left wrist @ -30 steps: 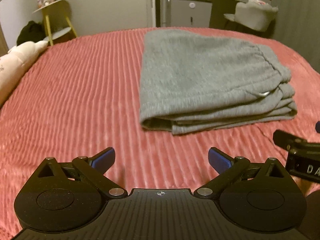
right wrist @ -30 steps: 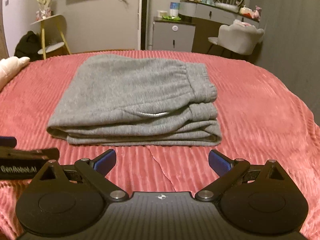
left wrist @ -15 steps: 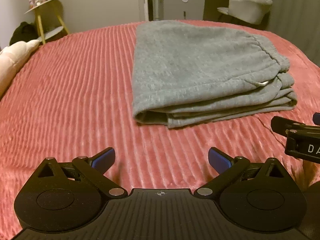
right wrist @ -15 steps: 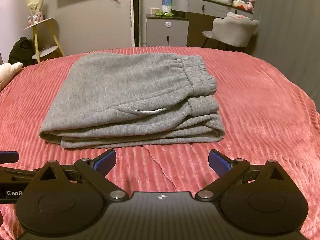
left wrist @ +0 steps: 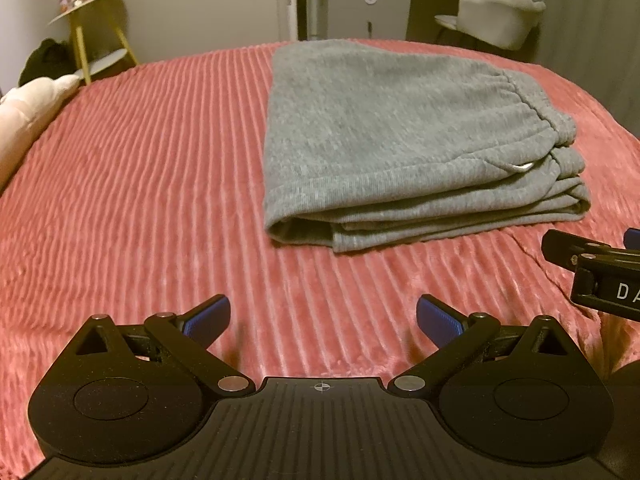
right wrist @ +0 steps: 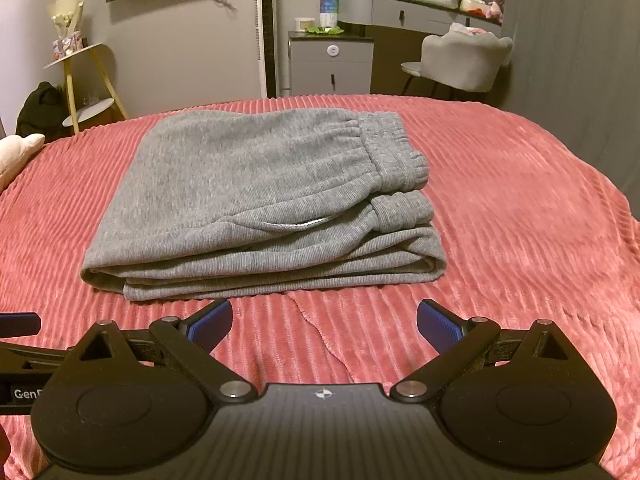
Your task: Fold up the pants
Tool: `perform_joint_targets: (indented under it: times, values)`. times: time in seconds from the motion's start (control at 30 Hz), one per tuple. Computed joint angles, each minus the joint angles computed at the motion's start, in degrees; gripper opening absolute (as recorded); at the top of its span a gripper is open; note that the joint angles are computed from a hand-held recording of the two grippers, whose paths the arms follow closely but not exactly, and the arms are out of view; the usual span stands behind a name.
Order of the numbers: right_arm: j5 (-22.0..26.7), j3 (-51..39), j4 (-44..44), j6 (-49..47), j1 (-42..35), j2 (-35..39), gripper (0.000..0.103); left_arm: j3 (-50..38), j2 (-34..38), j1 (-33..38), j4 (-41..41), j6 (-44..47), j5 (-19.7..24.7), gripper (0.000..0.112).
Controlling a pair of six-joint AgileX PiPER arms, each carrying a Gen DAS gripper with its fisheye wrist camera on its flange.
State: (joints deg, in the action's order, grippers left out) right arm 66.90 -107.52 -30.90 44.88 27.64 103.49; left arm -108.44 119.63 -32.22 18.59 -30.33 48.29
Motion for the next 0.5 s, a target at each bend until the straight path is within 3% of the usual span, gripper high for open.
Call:
perform_joint_targets:
  times: [0.5]
  values:
    - [0.4, -0.7, 0.8, -0.3, -0.4, 0.5, 0.099, -0.6, 0.3, 0.2, -1.1, 0.2, 0.5, 0.103]
